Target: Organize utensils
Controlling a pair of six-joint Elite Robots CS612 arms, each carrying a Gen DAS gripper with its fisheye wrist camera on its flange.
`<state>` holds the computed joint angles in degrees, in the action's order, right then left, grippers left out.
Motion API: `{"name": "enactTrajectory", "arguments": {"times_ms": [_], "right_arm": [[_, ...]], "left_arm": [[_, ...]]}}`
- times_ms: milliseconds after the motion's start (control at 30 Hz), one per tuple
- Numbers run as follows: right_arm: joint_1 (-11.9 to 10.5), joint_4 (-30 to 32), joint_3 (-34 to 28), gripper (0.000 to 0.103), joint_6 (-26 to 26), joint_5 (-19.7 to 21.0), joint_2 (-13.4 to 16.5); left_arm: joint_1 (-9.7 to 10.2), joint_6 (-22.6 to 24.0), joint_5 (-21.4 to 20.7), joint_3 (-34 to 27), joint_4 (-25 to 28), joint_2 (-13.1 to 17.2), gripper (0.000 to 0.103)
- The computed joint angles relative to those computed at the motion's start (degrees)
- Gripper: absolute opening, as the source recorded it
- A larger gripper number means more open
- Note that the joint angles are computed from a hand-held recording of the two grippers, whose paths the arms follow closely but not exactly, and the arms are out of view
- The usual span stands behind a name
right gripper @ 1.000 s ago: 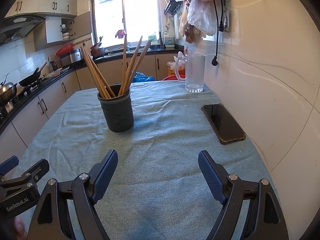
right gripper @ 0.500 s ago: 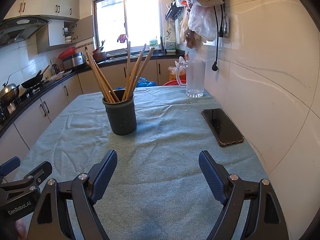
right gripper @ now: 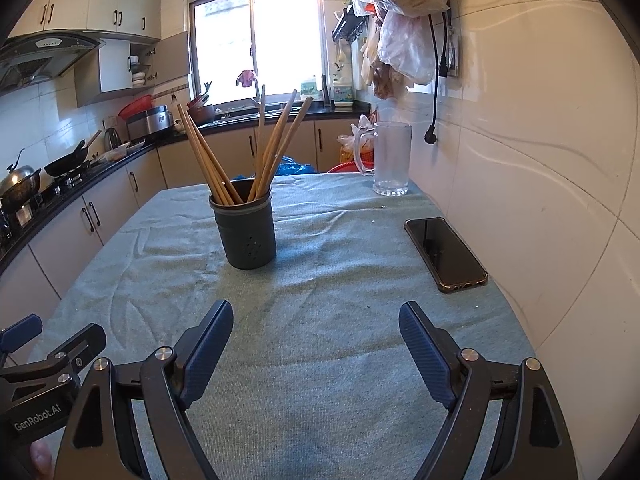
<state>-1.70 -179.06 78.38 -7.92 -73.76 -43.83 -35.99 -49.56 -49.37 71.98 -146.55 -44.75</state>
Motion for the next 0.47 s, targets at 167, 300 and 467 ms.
{"name": "enactTrajectory", "arguments": {"times_ms": [167,300,467], "right_arm": [[0.0,0.8,-0.3,0.089,0.0,0.0,0.2],[0.1,1.8,-0.5,0.089,0.1,0.1,0.3],[0.0,2.9,-0.8,0.089,0.1,0.2,0.4]], "left_arm": [[0.14,0.1,-0.9,-0.2,0.2,0.2,0.103],[0.26,0.2,-1.4,-0.4,0.4,0.3,0.103],[0.54,0.3,-2.3,-0.7,0.7,0.6,0.103]]}}
